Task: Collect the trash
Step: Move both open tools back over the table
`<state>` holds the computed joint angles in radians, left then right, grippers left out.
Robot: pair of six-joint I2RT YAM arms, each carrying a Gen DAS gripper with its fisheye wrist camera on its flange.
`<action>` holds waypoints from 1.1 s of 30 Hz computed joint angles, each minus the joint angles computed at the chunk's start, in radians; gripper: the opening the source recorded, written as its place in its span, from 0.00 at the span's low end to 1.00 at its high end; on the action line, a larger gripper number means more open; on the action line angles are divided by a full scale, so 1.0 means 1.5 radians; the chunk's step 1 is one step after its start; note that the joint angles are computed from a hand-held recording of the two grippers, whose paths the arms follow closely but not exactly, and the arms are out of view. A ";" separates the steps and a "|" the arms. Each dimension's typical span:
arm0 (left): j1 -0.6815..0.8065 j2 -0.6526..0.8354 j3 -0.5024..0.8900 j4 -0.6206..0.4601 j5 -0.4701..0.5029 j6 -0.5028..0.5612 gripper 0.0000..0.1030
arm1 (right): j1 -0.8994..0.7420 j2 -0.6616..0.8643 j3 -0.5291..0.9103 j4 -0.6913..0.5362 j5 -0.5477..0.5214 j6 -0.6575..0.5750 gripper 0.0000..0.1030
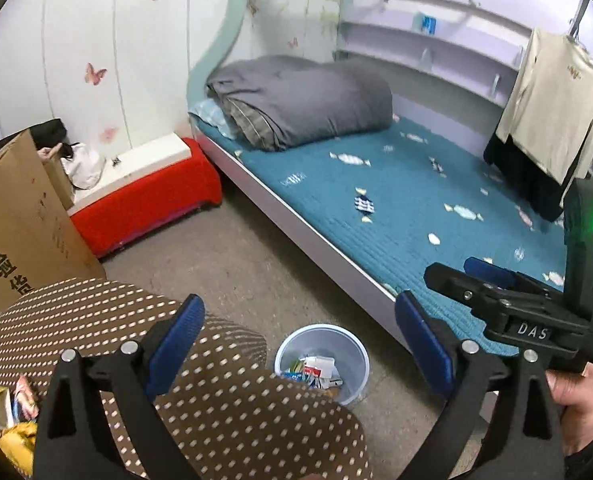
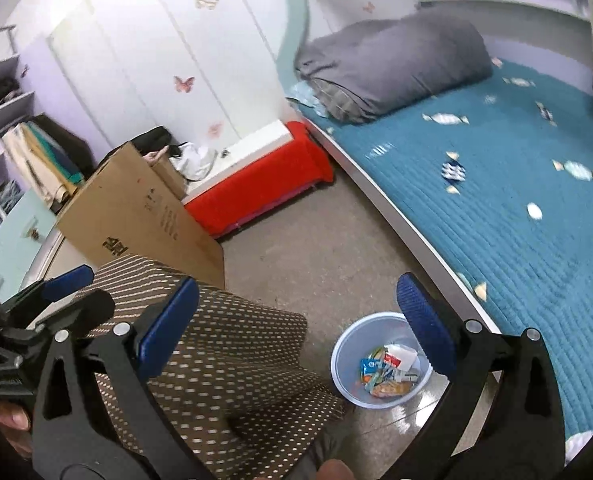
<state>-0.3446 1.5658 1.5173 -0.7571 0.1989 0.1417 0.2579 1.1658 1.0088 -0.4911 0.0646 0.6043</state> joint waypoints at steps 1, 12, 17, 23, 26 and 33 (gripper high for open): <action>0.010 -0.012 -0.006 -0.001 0.006 0.002 0.91 | 0.019 0.005 0.017 -0.008 0.011 -0.002 0.94; 0.166 -0.157 -0.090 -0.018 0.069 0.048 0.92 | 0.196 0.114 0.183 -0.047 0.067 -0.034 0.94; 0.290 -0.189 -0.111 -0.037 0.126 0.086 0.92 | 0.259 0.196 0.262 -0.047 0.060 -0.051 0.94; 0.448 -0.191 -0.125 -0.055 0.185 0.142 0.92 | 0.310 0.288 0.351 -0.054 0.044 -0.072 0.94; 0.522 -0.188 -0.130 -0.056 0.208 0.167 0.92 | 0.337 0.339 0.405 -0.067 0.036 -0.089 0.94; 0.671 -0.156 -0.136 -0.060 0.248 0.228 0.92 | 0.383 0.478 0.545 -0.110 -0.022 -0.150 0.94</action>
